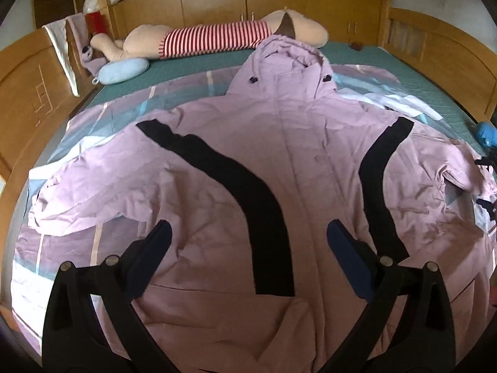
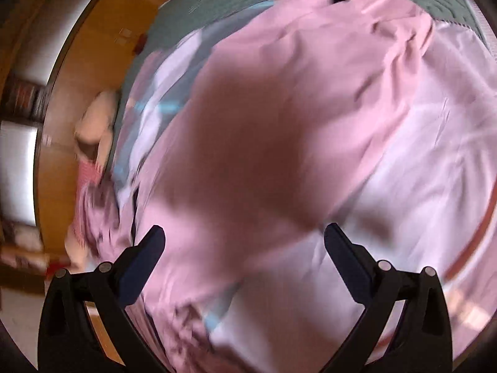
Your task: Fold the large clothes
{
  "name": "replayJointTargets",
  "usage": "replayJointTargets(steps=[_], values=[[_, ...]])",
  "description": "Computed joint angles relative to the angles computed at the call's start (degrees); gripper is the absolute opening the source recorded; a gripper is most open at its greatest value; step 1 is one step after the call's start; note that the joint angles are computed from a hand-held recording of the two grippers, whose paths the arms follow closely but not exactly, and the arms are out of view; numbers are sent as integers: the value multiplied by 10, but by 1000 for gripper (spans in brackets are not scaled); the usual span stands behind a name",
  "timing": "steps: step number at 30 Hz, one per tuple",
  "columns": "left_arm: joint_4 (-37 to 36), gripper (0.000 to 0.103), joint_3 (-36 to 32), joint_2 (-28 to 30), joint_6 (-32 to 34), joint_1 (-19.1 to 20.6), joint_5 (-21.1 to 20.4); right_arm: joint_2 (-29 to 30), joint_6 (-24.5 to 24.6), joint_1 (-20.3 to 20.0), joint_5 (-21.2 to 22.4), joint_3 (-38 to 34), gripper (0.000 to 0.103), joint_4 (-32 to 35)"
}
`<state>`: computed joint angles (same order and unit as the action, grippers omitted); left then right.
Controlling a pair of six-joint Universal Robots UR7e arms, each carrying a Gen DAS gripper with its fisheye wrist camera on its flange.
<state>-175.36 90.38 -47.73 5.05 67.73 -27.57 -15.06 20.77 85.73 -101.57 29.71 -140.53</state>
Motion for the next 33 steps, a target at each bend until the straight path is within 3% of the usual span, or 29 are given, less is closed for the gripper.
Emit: replayJointTargets(steps=[2,3,4,5,6,7,10,13,17,19,22,24,27,28,29,30,32,33], values=[[-34,101,3,5,27,-3,2,4,7,-10,15,-6,95,-21],[-41,101,3,7,33,-4,6,3,2,-10,7,-5,83,-36],[-48,101,3,8,39,-6,10,5,-8,-7,-12,-12,67,-37],[-54,101,6,7,43,-7,10,11,-22,0,-49,-24,41,-36],[-56,101,8,4,42,-8,8,8,-25,2,-63,-18,22,-47],[-54,101,9,2,40,-8,6,-1,-24,1,-55,2,14,-71],[-47,101,13,-5,28,-8,3,-31,-53,12,-47,65,9,-176],[-50,101,15,-7,28,-8,4,-40,-189,53,-51,94,9,-286],[-45,101,14,-6,25,-8,8,-68,-303,93,66,170,9,-338],[-35,101,15,-7,17,-7,8,-71,-388,121,106,202,9,-332],[-32,101,17,-10,15,-6,10,-65,-489,153,120,224,9,-290],[-35,101,19,-11,19,-6,12,-50,-540,169,125,220,9,-211],[-30,101,20,-15,13,-3,12,-22,-596,188,78,196,15,-89],[-27,101,21,-17,11,-3,12,-26,-607,193,61,211,19,-67],[-25,101,21,-18,9,-2,13,-24,-613,197,48,213,35,-55],[-24,101,22,-20,7,-1,13,-26,-623,200,39,224,62,-58],[-19,101,23,-23,0,-1,13,-29,-641,198,46,238,82,-73],[-14,101,24,-26,-7,0,11,-29,-646,198,50,239,87,-77]])
